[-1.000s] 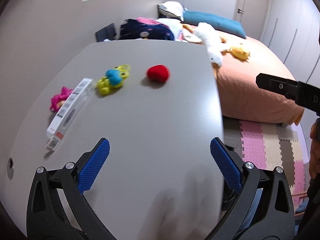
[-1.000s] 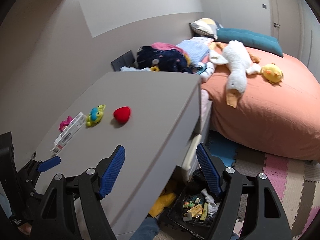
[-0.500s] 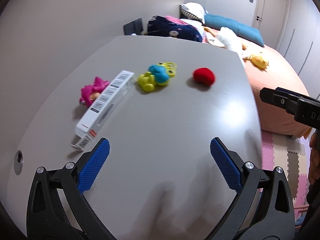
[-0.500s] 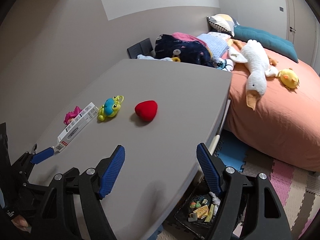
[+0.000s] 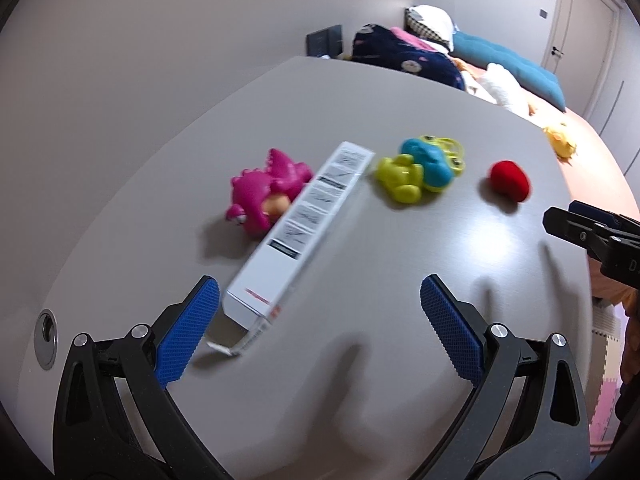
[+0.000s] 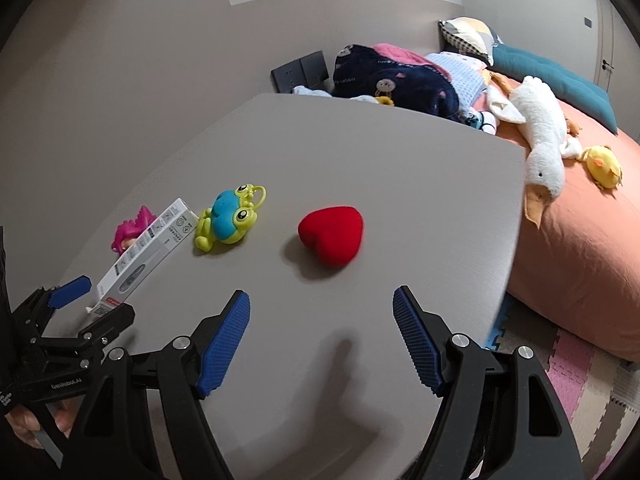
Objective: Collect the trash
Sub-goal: 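Grasp the white box with the left tool while the right tool grasps the red heart plush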
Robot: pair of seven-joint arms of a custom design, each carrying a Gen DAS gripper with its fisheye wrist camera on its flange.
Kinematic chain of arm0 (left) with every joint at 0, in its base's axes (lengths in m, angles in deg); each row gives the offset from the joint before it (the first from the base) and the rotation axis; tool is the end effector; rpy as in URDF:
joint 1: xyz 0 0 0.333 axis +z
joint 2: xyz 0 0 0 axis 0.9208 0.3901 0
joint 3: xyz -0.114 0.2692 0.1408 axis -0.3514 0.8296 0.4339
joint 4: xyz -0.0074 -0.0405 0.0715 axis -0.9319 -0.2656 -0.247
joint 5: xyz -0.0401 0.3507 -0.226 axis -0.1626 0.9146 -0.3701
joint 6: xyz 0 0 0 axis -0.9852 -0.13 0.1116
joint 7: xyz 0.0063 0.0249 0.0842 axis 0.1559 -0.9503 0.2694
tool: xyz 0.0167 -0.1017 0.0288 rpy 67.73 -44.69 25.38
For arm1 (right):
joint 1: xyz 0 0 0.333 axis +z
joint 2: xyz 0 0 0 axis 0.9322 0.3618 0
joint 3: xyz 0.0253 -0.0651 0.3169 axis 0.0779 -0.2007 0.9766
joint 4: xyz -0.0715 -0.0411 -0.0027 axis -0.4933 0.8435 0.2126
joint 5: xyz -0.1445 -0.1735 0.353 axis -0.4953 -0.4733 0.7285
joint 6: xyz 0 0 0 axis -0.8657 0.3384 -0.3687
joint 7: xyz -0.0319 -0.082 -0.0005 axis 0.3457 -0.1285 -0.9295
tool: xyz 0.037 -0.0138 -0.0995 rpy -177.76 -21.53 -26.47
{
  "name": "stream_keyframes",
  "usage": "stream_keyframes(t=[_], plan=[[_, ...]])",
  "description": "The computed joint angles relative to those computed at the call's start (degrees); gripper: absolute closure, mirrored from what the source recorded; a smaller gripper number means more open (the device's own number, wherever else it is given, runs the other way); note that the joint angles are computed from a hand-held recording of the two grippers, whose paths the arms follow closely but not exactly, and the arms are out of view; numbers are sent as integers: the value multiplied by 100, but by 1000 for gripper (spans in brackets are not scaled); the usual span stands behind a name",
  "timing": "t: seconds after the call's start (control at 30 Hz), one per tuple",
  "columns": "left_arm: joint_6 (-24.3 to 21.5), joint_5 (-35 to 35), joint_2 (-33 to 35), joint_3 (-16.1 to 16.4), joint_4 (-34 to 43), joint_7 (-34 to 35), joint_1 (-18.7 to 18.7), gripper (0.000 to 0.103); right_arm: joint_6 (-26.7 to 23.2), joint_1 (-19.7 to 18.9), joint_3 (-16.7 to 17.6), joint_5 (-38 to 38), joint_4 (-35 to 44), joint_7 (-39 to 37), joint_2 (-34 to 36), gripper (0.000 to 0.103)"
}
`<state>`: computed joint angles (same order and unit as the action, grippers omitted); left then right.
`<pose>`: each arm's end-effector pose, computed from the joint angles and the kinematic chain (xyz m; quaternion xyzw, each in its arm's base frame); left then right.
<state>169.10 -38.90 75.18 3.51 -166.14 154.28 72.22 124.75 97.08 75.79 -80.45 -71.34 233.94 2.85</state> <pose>0.6462 -0.0609 0.4114 -0.5463 0.7766 -0.2518 0.1871 0.6093 0.2910 0.4069 -0.6089 0.7170 -0.1809 0.2871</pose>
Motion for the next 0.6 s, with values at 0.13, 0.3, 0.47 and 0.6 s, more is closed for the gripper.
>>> stream_keyframes(t=[0.13,0.3,0.47,0.6], plan=[[-166,175,224,59,269,-143,6,10,-99,-77,42,297,350,-315,321,28],[-455,307,443,33,570,-283,49,24,-265,-74,-29,646,714,-610,638,28],[-669,350,550,0,714,-349,108,39,-420,-12,-136,800,984,-793,851,28],[-697,345,571,-35,752,-274,141,44,-503,19,-204,847,1200,-929,1000,28]])
